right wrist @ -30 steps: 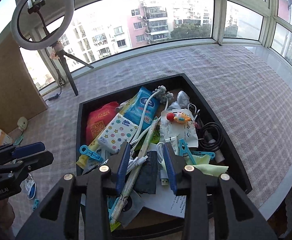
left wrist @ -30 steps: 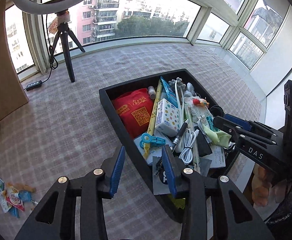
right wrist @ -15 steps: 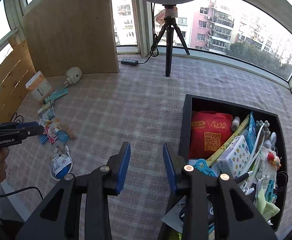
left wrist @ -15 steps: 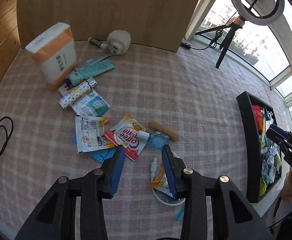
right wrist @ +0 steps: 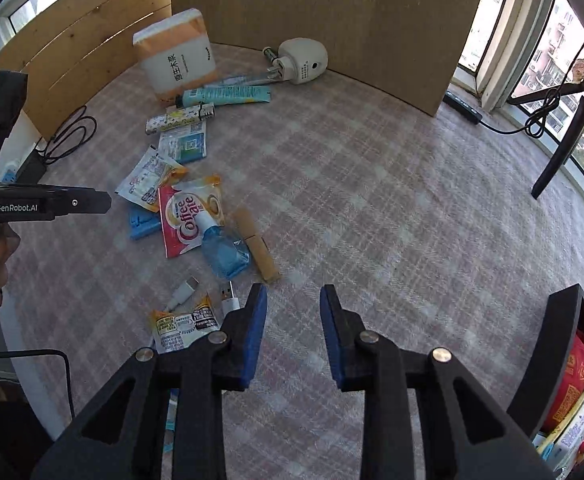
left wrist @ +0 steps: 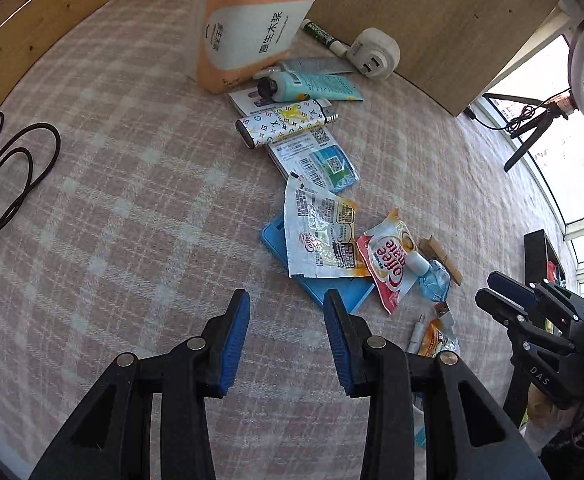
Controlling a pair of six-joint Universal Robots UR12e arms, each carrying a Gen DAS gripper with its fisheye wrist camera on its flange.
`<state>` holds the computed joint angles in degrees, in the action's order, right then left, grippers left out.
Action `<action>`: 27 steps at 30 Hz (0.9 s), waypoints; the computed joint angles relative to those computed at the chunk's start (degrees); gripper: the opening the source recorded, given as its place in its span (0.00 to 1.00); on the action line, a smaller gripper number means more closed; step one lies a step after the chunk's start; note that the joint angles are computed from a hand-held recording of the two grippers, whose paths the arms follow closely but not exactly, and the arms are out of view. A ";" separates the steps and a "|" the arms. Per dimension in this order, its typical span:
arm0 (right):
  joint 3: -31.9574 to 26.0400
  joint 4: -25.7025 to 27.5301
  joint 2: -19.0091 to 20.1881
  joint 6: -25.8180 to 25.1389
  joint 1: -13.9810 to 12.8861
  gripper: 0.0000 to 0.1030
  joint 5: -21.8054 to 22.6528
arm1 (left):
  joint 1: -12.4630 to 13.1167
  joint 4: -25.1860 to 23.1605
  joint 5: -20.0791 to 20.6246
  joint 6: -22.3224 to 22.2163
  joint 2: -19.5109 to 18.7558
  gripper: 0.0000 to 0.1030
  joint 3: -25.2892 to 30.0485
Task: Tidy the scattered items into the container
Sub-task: 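Grasp a small clear packet with the left tool while the right tool grasps the wooden clothespin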
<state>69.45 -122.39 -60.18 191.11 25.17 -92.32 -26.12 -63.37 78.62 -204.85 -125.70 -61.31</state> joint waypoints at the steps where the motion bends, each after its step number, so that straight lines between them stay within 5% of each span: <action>1: -0.47 0.53 0.44 -0.56 0.02 0.26 0.10 | -0.05 0.04 0.07 -0.29 -0.18 0.34 0.15; 21: -3.47 2.31 3.44 -5.29 -0.45 0.18 1.83 | -0.36 -0.81 0.73 -0.95 -4.49 0.34 6.65; 27: -3.12 1.22 3.31 -4.17 -0.83 0.17 2.69 | -0.51 -1.85 0.95 -0.12 -6.14 0.18 9.30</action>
